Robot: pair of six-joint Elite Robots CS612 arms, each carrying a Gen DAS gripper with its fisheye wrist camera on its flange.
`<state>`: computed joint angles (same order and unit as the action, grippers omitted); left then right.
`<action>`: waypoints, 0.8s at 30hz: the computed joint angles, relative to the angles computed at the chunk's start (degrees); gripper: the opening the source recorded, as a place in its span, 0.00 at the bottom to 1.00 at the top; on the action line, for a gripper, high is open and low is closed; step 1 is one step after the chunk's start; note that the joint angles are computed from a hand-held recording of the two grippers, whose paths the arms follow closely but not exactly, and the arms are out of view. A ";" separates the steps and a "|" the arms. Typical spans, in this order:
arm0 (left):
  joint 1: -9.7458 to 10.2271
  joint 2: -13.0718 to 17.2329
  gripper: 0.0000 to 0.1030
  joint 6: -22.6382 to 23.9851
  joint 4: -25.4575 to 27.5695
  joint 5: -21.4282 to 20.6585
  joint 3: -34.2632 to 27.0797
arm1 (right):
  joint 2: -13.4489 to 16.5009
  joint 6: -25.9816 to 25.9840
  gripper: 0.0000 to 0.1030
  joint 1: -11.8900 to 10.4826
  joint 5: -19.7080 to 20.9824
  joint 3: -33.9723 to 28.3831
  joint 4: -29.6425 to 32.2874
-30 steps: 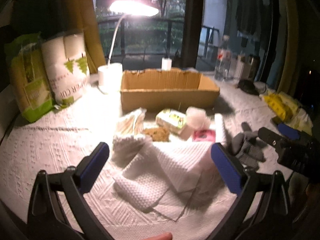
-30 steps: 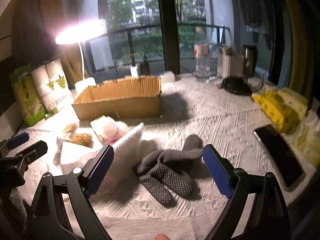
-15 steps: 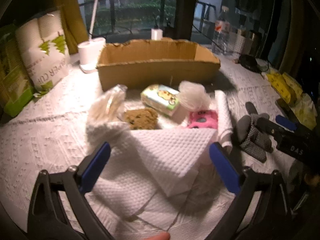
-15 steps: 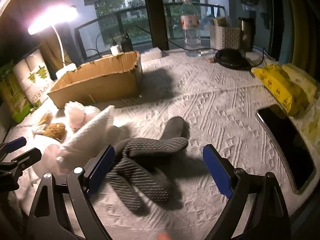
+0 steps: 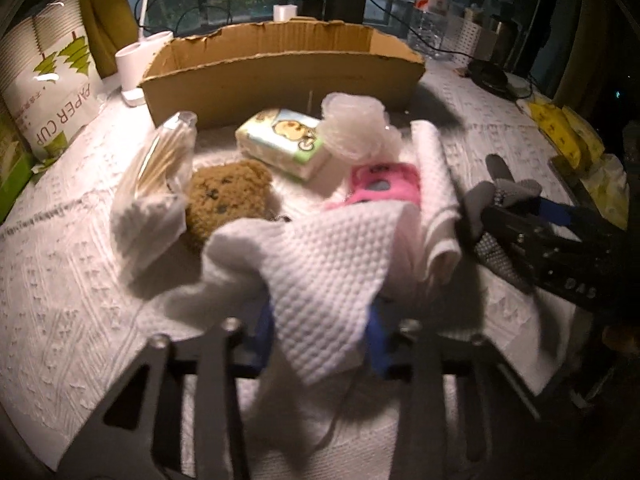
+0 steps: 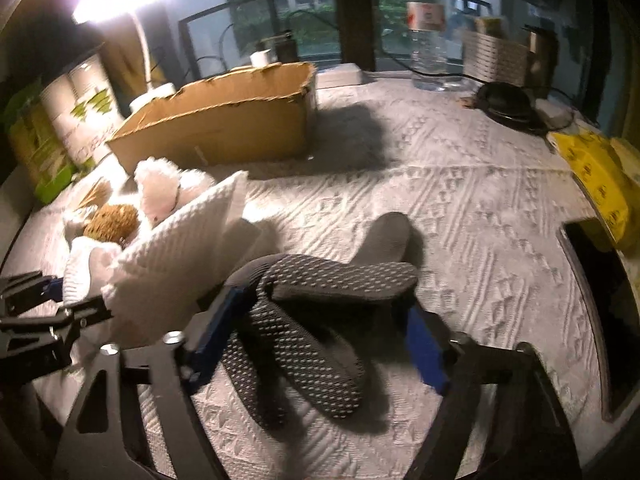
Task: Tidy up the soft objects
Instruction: 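Grasp the white folded towel with the left gripper while the right gripper grasps the grey dotted glove, then carry the towel with the left gripper while the right gripper carries the glove over the cardboard box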
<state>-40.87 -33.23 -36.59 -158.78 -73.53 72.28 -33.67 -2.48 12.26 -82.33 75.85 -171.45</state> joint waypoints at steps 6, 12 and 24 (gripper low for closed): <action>-0.03 -1.10 0.16 2.75 -4.83 -1.35 2.05 | -0.01 -0.93 0.32 0.23 -0.52 0.18 -1.14; -0.07 -2.31 0.15 4.87 -11.78 -1.80 4.40 | -0.81 0.45 0.31 -0.02 -0.41 1.24 -3.90; 0.13 -3.95 0.15 6.59 -18.56 1.23 5.37 | -2.08 2.05 0.31 -0.55 1.36 1.13 -9.14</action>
